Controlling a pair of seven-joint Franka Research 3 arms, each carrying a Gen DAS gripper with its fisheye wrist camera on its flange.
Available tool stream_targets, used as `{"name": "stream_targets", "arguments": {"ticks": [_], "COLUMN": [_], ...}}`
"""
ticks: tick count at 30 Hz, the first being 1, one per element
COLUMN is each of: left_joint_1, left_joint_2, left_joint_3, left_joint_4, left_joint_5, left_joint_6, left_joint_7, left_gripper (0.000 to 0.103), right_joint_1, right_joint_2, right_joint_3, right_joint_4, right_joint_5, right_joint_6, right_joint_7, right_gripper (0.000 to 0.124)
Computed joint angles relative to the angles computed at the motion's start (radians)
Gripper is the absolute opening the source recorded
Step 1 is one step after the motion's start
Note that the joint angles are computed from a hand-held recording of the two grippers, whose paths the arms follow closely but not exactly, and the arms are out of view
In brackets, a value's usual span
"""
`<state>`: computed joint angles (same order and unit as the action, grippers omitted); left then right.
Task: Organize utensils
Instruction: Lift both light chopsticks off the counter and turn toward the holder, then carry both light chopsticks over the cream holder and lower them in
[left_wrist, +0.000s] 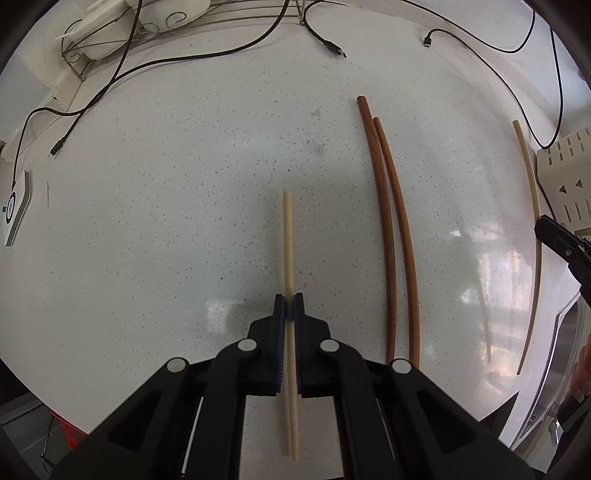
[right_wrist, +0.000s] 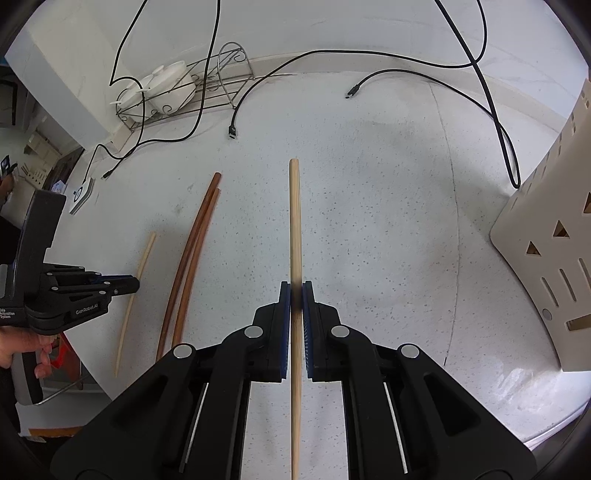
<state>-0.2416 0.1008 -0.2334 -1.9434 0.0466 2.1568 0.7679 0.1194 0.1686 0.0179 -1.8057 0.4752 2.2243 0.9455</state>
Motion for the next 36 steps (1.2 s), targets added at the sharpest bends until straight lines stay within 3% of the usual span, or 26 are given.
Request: {"name": "stream_targets", "arguments": {"ticks": [18, 29, 36], "left_joint_1": [-0.014, -0.037, -0.055], "left_joint_2": [-0.047, 0.038, 0.105], "left_joint_3": [-0.008, -0.020, -0.031], "left_joint_4": [0.077, 0.220, 0.327], "left_joint_5": [-0.010, 0.023, 0.042], "left_joint_6": [0.124, 0.225, 0.321], "left_joint_7": [0.041, 0.100, 0.158], "left_gripper": [0.004, 0.004, 0.004], "right_joint_1": [-0.009, -0.028, -0.040], "right_joint_2": [-0.044, -0.100, -0.162], "right_joint_3": [-0.010, -0.027, -0.043], "right_joint_4": [-0.024, -0.030, -0.058], "right_joint_5": [0.018, 0.051, 0.077], "right_joint_6": [0.024, 0.063, 0.149], "right_joint_7": [0.019, 0.032, 0.043], "right_gripper": [0.006, 0.006, 0.006]}}
